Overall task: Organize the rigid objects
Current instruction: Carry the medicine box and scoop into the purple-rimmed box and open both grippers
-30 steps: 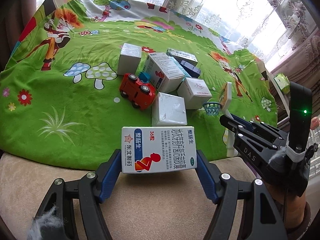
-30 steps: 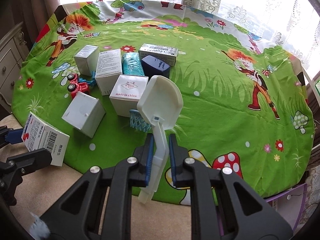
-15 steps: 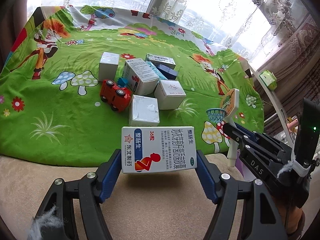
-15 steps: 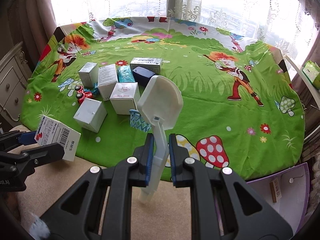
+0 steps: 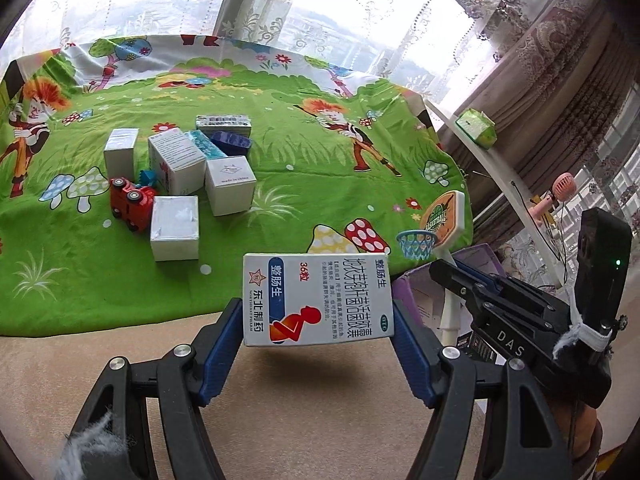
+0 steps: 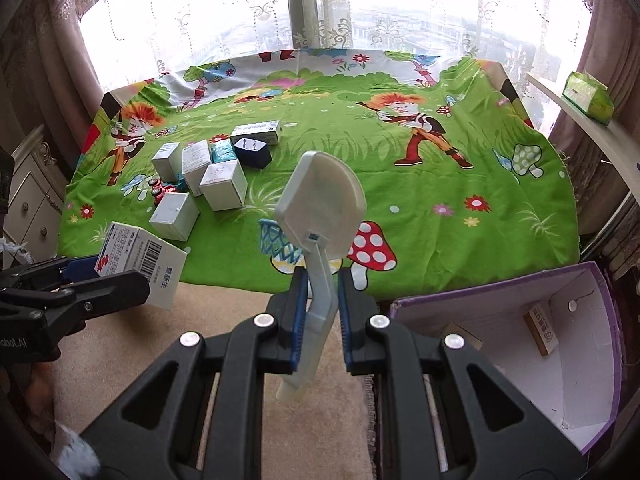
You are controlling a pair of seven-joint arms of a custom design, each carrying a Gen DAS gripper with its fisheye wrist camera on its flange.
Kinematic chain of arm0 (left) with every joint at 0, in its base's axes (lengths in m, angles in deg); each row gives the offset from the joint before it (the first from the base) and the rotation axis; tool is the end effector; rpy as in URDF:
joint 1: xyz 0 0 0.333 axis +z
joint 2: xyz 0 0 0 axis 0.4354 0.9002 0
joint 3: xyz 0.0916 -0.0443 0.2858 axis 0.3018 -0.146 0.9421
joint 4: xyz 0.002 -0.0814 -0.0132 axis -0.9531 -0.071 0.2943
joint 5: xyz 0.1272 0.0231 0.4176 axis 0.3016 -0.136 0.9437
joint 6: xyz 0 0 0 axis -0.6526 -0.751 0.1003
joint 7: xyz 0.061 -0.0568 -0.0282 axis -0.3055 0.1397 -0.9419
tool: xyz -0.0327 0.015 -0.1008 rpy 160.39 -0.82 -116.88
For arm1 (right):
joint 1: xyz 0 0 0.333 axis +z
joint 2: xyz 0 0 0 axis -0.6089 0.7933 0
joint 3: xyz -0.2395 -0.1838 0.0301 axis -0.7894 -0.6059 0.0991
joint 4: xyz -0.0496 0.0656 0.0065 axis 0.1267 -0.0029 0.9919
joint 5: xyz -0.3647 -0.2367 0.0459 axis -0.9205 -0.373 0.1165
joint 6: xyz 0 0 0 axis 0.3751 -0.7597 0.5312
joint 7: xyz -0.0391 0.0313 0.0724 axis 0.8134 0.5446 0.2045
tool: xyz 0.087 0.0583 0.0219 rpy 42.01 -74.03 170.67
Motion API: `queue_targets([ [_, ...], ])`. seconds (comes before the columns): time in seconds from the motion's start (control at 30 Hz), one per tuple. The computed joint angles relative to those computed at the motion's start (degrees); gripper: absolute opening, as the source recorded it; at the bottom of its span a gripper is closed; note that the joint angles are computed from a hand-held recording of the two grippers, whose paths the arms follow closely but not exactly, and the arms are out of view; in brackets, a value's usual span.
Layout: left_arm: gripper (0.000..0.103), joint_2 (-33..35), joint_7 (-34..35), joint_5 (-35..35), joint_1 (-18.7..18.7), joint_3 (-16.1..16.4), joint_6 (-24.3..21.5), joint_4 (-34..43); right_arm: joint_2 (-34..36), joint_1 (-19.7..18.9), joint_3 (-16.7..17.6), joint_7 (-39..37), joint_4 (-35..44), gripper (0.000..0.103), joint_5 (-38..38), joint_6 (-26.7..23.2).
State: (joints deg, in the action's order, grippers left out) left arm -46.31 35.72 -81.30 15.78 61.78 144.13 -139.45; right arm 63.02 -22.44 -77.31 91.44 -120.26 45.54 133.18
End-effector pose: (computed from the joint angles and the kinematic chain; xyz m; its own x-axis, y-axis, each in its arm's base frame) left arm 0.4903 -0.0784 0.5093 -0.2278 -0.8974 0.3778 -0.8351 -0.0194 -0.5497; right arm 0.4823 0.2176 0.5173 0.1518 -0.9859 -0.0706 -0.7511 -0.0687 -0.6566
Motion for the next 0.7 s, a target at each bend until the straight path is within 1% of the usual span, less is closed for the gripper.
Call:
queue_targets([
  [0.37,0.072,0.11,7.38,-3.83,-5.36,-1.14,-3.38,1.56,-11.51,-4.98,-1.42,2.82,-9.00,0.018,-0.67,-4.65],
  [0.7,0.072,0.80,14.63,-7.10,-9.14,-3.08,-7.42,3.22,-19.04,-10.48,-1.90,5.43,-13.49,0.018,-2.28,-8.32],
])
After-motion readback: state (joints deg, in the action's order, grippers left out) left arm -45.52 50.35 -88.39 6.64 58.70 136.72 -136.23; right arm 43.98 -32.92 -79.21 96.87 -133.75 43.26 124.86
